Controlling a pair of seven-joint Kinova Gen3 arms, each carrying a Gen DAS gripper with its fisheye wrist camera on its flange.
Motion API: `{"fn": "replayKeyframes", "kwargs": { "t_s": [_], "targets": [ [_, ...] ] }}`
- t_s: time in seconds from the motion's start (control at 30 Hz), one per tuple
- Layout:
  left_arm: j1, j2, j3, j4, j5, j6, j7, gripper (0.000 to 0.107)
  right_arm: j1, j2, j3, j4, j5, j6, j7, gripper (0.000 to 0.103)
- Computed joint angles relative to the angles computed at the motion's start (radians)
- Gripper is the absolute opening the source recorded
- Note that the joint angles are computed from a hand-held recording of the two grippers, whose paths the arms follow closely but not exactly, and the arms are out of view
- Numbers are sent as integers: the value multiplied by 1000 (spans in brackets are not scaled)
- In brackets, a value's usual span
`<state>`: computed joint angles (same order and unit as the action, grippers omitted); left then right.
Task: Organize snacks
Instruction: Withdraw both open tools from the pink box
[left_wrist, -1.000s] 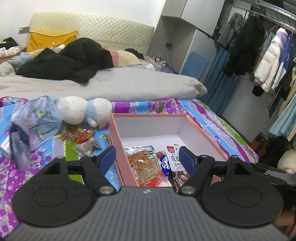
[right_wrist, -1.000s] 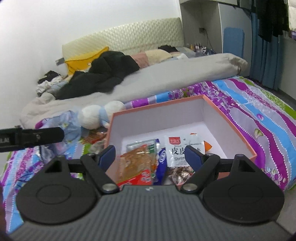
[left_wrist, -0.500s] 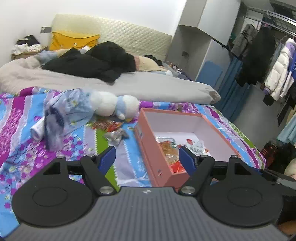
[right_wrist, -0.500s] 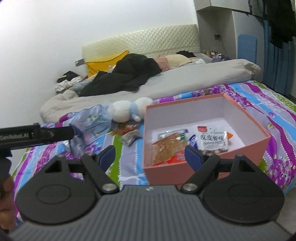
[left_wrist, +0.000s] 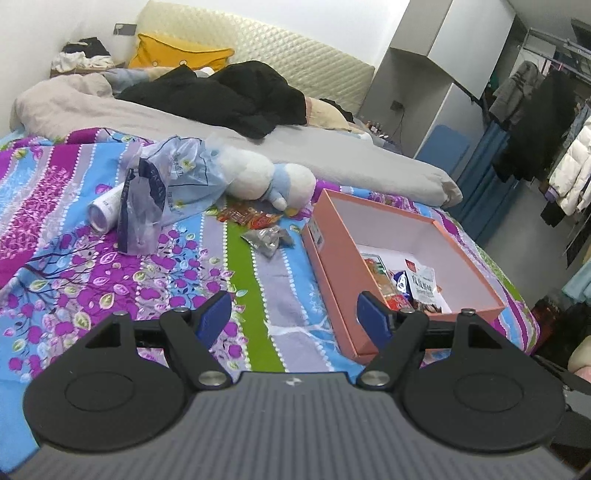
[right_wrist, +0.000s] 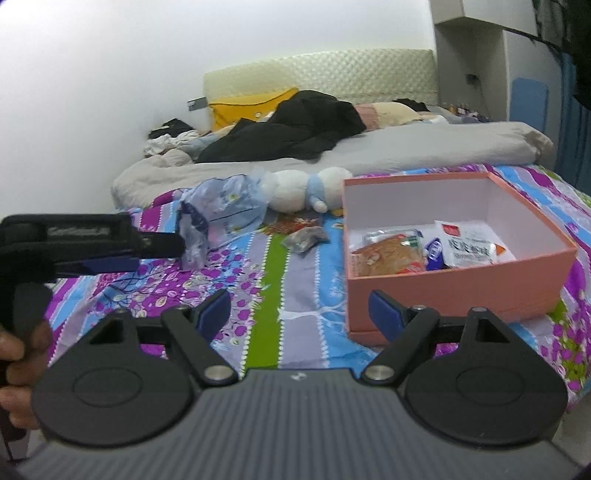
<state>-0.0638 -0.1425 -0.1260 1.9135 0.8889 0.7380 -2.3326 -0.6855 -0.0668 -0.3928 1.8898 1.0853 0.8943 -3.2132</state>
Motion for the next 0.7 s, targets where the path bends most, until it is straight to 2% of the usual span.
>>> {"fn": "replayKeyframes", "kwargs": {
  "t_s": [0.13,0.33,0.4,0.53,0.7],
  "targets": [
    [-8,96,16,-49,41,-31,-42,79,6,49,29,-22,23,-53,16,83],
    [-83,271,83,-182,94,3,-68,78,5,118,98,-69,71,-159,57,82],
    [-110,330,108,-233,106,12,-56,78,4,144,120,-88,89,-187,60,78],
    [-142,443,160,-353,77,32,-13,75,-5,208,168,-123,125,-223,59,74],
    [-125,596,200,-547,-50,57,108,69,-16,292,237,-167,155,-278,47,73]
  ]
}}
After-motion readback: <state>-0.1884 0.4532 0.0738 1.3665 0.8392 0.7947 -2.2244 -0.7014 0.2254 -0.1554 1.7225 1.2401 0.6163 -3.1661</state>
